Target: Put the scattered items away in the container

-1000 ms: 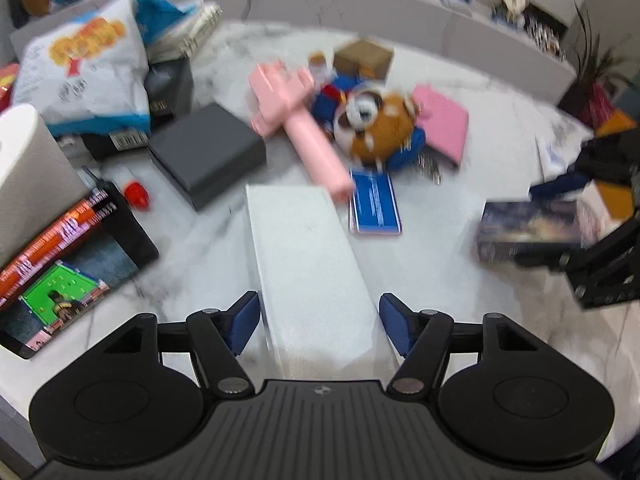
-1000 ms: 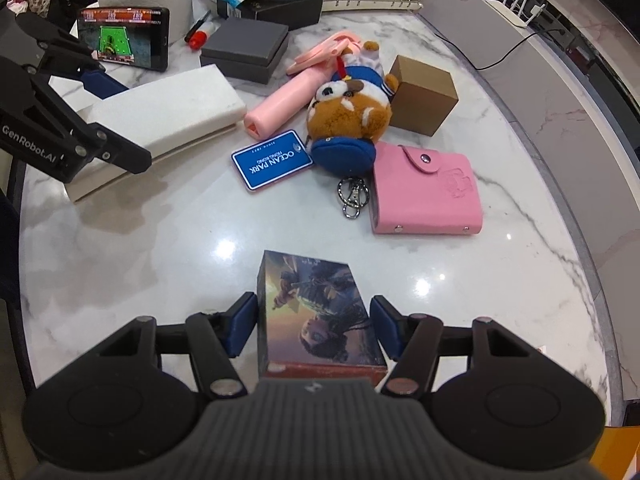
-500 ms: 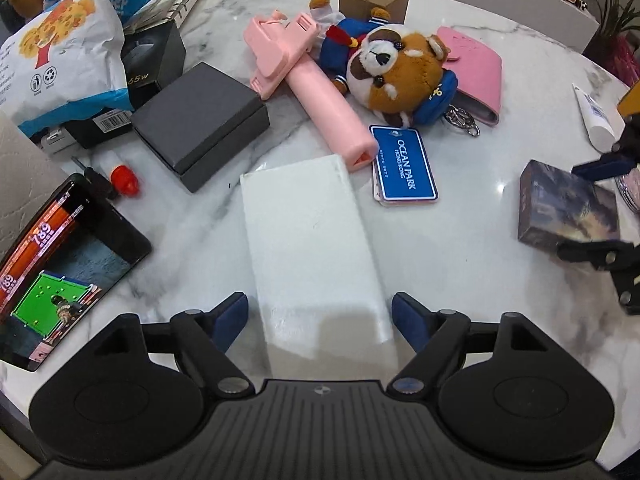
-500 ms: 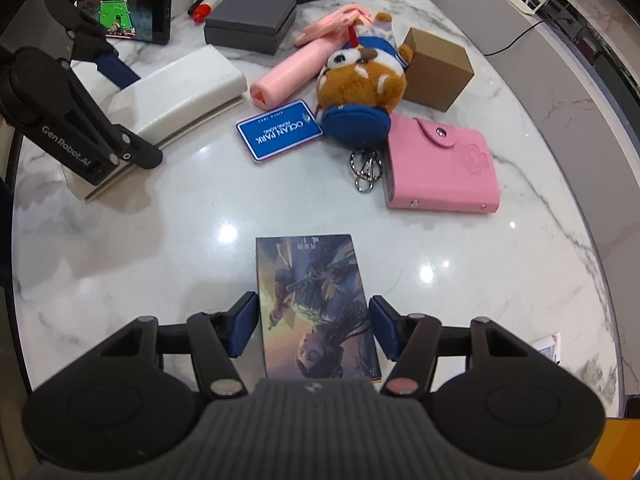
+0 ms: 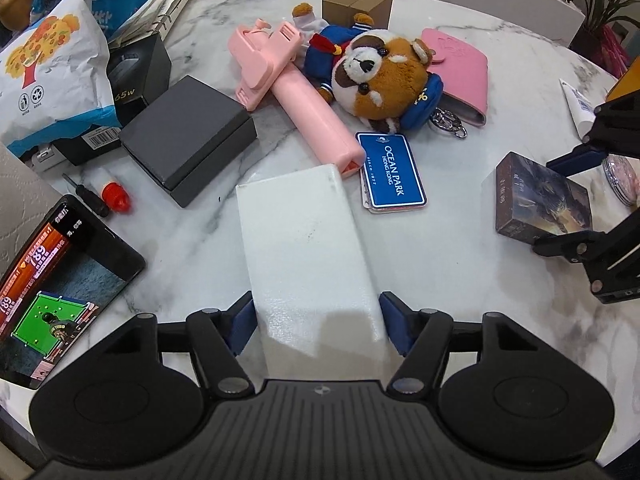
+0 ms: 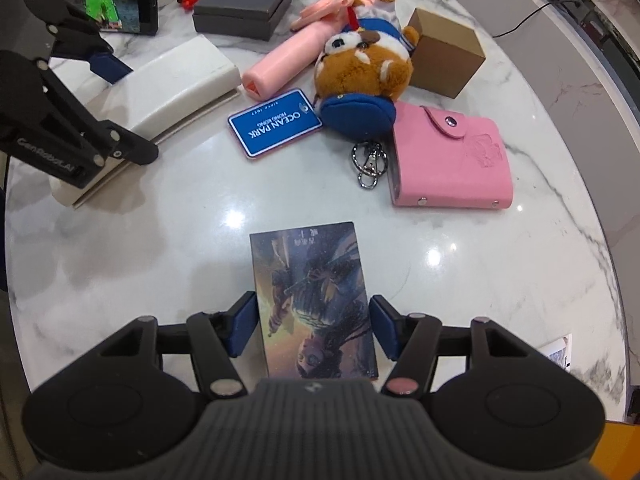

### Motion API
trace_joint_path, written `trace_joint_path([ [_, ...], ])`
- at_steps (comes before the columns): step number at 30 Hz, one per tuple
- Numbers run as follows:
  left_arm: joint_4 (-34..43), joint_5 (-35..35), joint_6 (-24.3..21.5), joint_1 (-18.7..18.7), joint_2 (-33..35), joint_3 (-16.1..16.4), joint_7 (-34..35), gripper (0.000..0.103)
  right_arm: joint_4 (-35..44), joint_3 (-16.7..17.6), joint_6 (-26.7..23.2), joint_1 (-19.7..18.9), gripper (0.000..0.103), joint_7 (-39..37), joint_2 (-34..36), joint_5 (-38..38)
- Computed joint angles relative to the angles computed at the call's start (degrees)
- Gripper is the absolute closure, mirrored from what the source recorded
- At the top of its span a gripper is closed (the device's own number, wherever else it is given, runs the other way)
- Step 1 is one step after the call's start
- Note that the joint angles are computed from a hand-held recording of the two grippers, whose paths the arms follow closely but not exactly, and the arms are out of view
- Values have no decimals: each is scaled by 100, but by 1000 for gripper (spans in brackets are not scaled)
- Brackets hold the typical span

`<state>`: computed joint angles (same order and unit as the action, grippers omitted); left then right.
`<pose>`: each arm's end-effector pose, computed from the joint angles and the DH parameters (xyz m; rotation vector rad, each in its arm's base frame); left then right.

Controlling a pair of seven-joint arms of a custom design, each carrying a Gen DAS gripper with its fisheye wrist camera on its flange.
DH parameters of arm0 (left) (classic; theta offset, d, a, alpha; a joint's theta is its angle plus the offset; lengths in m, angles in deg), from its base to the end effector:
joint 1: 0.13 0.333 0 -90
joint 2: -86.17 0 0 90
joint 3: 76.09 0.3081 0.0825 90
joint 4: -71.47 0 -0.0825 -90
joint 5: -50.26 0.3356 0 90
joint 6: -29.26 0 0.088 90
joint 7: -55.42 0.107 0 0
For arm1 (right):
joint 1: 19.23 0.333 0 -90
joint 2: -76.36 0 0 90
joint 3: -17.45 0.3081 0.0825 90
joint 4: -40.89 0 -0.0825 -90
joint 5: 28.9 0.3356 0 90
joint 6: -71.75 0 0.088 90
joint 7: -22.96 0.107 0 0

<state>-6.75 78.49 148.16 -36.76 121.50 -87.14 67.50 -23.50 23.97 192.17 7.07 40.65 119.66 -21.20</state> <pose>0.5008 -0.4692 0.3884 -2.3295 1.6273 -0.2907 0.6207 0.3756 0.3954 -2.8515 -0.2419 -0.1734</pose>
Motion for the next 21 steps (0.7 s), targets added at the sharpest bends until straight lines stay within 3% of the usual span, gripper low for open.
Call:
trace_joint_path([
  [8,-233,52,182,11,-131,-29,-33,28,-3,-21,36,65,41,134,8,-33],
  [21,304,300,-295,-214,-123,19,64,28,-210,36,216,-145,41,145,-366,173],
])
